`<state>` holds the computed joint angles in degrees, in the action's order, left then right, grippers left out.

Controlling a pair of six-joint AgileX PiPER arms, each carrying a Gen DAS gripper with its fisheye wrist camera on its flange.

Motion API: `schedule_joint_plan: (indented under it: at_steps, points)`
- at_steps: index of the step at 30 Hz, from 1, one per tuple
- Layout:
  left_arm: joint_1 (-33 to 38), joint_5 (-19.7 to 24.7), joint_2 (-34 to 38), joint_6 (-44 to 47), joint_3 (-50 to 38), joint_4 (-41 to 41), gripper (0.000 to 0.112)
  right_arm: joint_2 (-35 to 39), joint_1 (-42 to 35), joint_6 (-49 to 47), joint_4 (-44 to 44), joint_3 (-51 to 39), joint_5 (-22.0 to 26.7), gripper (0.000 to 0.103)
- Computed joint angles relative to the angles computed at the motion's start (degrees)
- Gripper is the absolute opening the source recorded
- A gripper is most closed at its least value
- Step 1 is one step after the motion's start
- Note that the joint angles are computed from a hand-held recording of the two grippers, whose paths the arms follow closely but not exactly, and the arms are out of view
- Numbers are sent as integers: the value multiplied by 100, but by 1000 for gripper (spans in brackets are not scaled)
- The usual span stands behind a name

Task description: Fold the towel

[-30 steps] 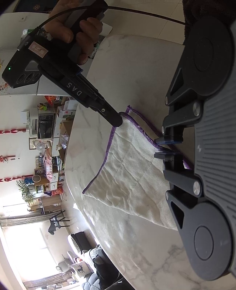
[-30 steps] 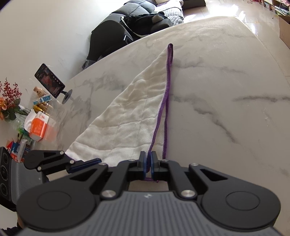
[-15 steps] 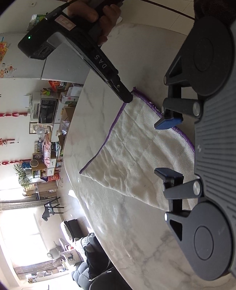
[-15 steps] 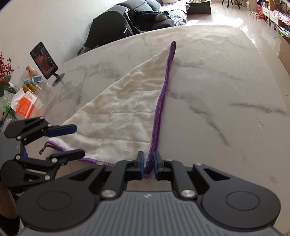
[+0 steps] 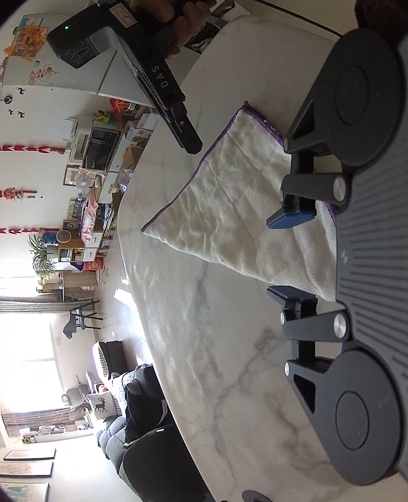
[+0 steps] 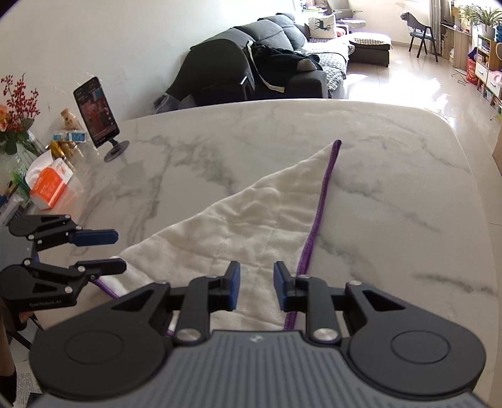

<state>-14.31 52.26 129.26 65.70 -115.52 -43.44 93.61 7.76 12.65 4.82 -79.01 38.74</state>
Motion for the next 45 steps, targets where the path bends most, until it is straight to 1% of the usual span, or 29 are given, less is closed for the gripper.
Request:
schedule_joint_plan:
  at_steps: [1, 2, 3, 5, 7, 12, 16, 20, 24, 26, 31, 34, 38, 42, 45]
  points:
    - [26, 91, 20, 9, -54, -20, 27, 104, 49, -91, 56, -118, 28, 24]
    - [48, 158, 29, 31, -66, -28, 19, 201, 98, -169, 105, -228, 54, 24]
    - [68, 219, 33, 56, -64, -33, 16, 315, 152, -259, 162, -359, 85, 24]
    - [100, 341, 51, 84, -75, -10, 13, 534, 257, -442, 284, -608, 144, 21]
    - [120, 326, 32, 120, 30, 32, 12, 727, 356, -626, 423, -816, 181, 19]
    - [194, 272, 9, 218, 265, 25, 12, 1126, 506, -833, 580, -1153, 304, 16]
    - [305, 206, -27, 228, 488, -7, 12, 1229, 486, -805, 585, -1126, 351, 13]
    - [468, 185, -14, 330, 660, -110, 12, 1192, 395, -897, 716, -933, 245, 9]
    - [604, 305, 53, 162, 525, -125, 12, 1194, 364, -966, 800, -932, 252, 9]
    - [600, 317, 35, 76, 458, -81, 12, 1204, 319, -1041, 919, -993, 310, 14]
    - [408, 412, 93, 102, 132, -189, 12, 1262, 253, -991, 839, -1204, 318, 15]
    - [199, 420, 224, 69, -157, -178, 13, 1417, 216, -987, 733, -1459, 390, 15]
    - [5, 541, 541, -150, -620, 55, 13, 1639, 46, -1051, 697, -1786, 430, 15]
    - [11, 628, 712, -337, -764, 233, 13, 1894, -250, -1110, 670, -2157, 489, 15]
    - [106, 714, 785, -352, -770, 107, 13, 2214, -512, -1150, 667, -2607, 643, 15]
